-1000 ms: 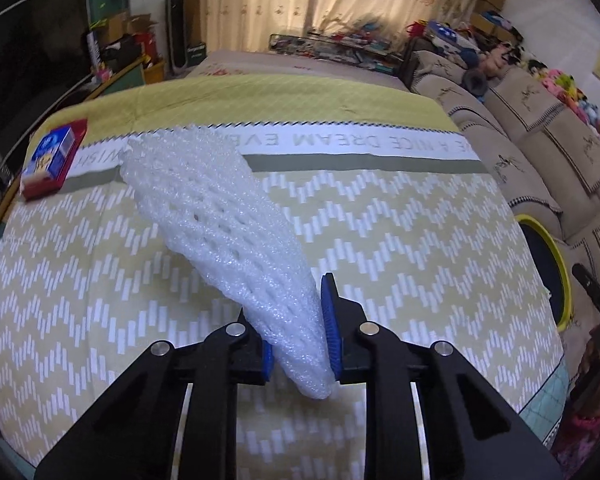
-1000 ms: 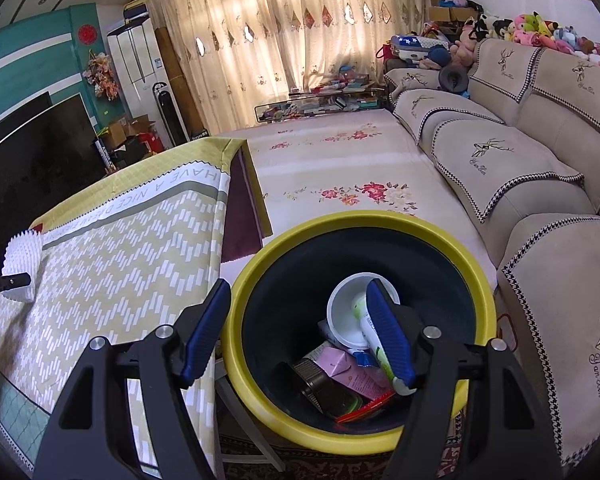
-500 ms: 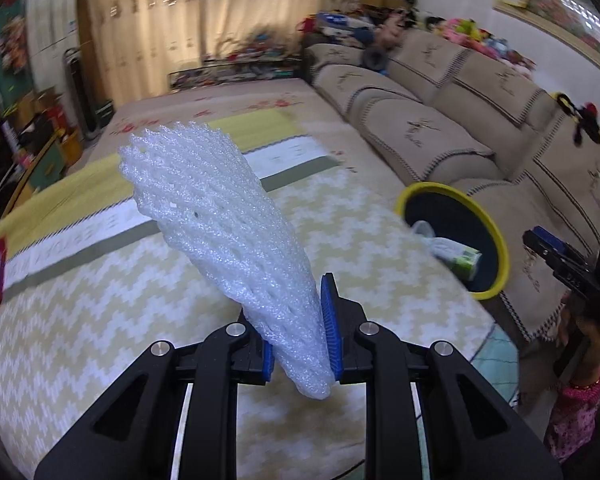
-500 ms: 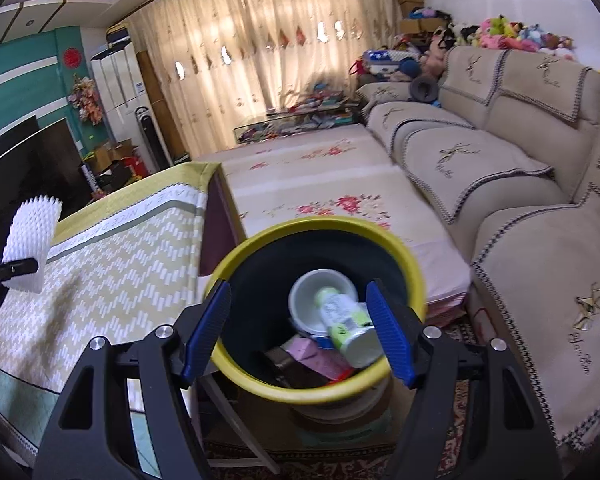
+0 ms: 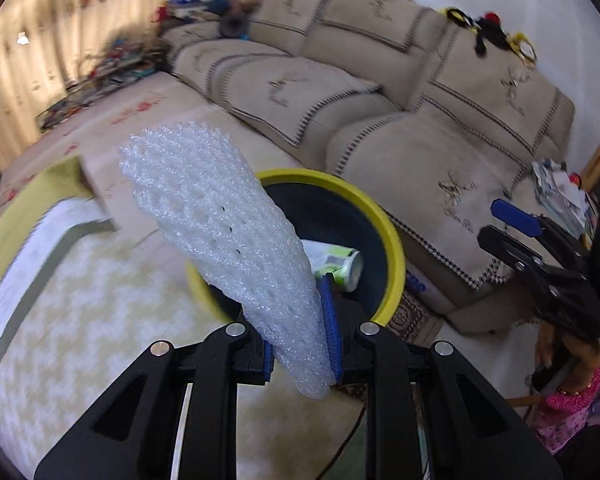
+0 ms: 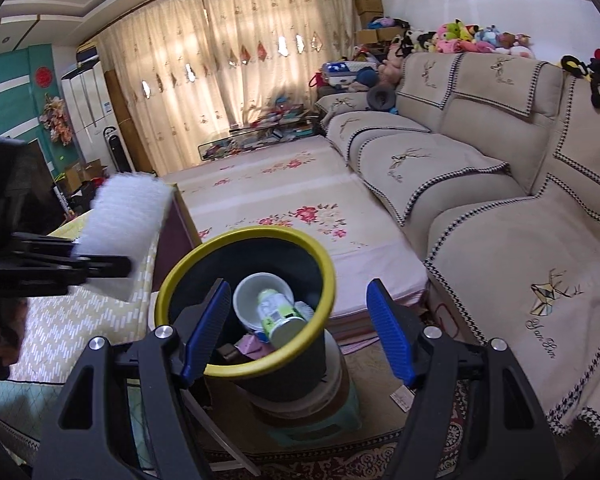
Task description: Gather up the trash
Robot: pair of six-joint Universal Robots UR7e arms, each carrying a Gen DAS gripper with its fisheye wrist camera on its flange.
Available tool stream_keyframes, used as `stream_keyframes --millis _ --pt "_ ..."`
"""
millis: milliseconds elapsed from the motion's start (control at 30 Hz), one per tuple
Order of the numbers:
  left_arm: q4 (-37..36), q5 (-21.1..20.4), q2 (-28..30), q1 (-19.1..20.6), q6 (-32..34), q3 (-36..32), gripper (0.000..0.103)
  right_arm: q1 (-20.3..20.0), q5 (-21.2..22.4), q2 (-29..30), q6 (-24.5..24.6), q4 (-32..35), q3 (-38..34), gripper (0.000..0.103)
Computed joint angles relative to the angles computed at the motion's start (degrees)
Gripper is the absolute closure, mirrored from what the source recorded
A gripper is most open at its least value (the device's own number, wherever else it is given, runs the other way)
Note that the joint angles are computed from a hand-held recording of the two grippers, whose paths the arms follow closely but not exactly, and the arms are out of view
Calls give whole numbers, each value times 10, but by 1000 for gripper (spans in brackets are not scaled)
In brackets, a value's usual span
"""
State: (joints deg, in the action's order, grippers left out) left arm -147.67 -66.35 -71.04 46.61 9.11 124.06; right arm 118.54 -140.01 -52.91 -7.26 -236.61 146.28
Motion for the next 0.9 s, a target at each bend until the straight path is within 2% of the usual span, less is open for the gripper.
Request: stream_keyframes --millis 100,167,233,300,367,400,500,600,667,767,900 --pt "15 -10 58 7 -7 -37 80 0 -3 -4 2 -3 4 36" --pt "37 -15 87 18 -15 -62 75 0 -5 -6 4 1 6 36" --pt "55 -12 108 25 -25 -80 58 1 -6 -8 7 3 9 36" --pt "62 -10 117 33 -30 -88 48 2 -5 -8 10 7 8 36" --pt "61 -3 118 35 -33 -89 31 4 -6 -7 12 8 8 36" --pt "63 -3 119 36 -33 -91 17 6 -5 -6 13 9 6 36" --pt "62 0 103 36 -35 -83 16 12 -5 -5 15 9 1 35" --pt "47 -3 62 35 -29 -60 16 23 -5 -3 20 10 -2 35" --pt "9 9 11 21 -18 -20 14 31 -7 -4 31 24 -4 34" --pt "-47 45 -78 -8 -17 49 6 54 -13 -5 62 72 -15 30" --pt "-61 114 -224 -51 -48 129 5 100 -28 18 79 131 -47 20"
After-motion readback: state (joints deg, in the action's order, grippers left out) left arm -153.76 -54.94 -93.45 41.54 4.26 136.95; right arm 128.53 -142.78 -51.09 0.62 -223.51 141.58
